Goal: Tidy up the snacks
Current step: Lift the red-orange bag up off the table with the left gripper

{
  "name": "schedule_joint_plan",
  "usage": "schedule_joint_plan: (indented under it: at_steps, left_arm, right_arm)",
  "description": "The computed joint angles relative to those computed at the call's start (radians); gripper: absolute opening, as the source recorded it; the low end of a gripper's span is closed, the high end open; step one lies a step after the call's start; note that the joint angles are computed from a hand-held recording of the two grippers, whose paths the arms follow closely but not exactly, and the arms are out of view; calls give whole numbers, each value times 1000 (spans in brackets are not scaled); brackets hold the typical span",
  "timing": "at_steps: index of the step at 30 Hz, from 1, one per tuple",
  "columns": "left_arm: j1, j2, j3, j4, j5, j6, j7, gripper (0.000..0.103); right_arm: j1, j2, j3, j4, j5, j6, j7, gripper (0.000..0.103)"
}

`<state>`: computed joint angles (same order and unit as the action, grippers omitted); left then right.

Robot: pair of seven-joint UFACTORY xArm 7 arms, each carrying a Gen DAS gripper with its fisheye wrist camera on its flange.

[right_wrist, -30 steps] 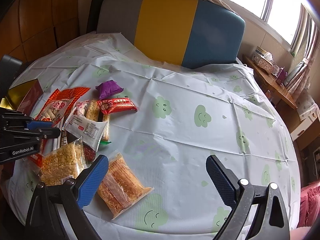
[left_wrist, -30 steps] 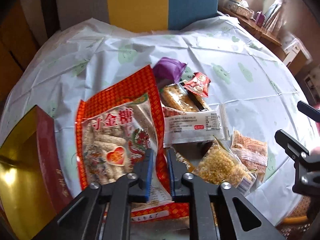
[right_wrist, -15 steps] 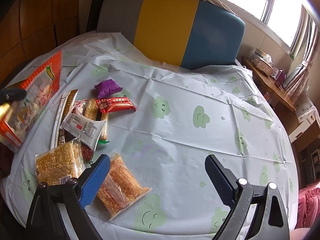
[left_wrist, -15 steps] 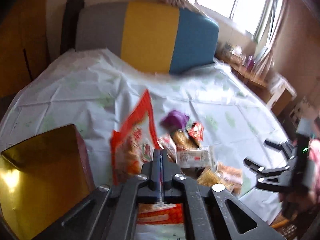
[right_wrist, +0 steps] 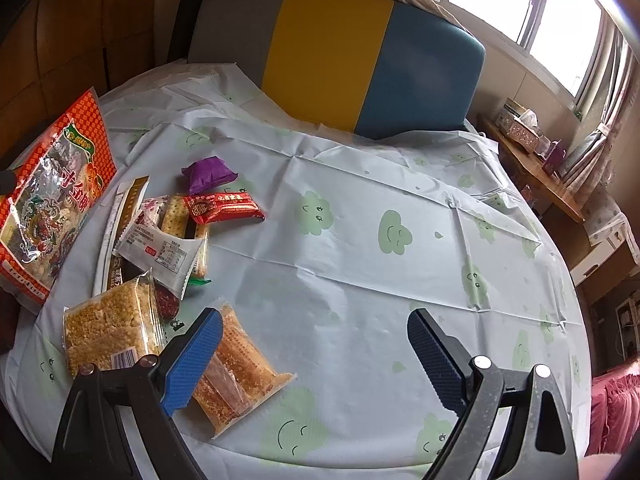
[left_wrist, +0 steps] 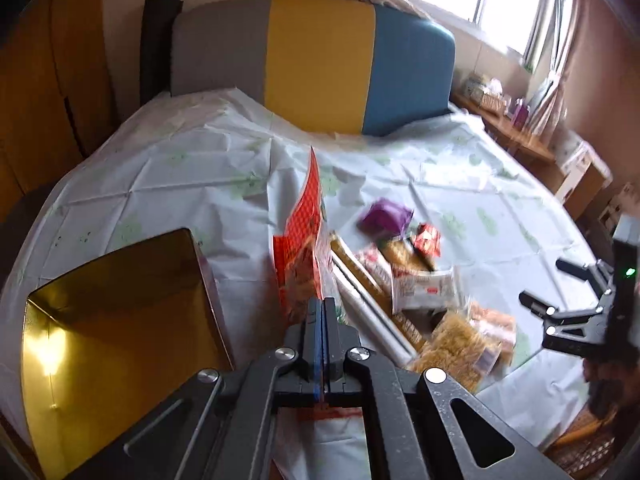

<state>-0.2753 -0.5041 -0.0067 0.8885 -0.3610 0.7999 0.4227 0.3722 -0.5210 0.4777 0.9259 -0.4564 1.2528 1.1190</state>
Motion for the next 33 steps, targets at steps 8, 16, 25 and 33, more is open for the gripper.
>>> schedule_joint_plan:
  at_steps: [8, 16, 25, 33]
  left_arm:
    - [-22, -7, -27, -25, -50, 69, -35, 52]
    - [10, 79, -59, -10, 87, 93, -103, 80]
    - [6, 164, -103, 3, 181, 65, -146, 85]
    - [-27, 111, -74, -46, 152, -17, -65, 13]
  right_arm:
    - [6, 4, -1, 1, -3, -12, -11, 95]
    - [1, -6, 4, -1, -7, -21, -11, 95]
    - [2, -8, 2, 0, -5, -26, -20, 95]
    - [-4, -12, 5, -2, -7, -33, -29, 95]
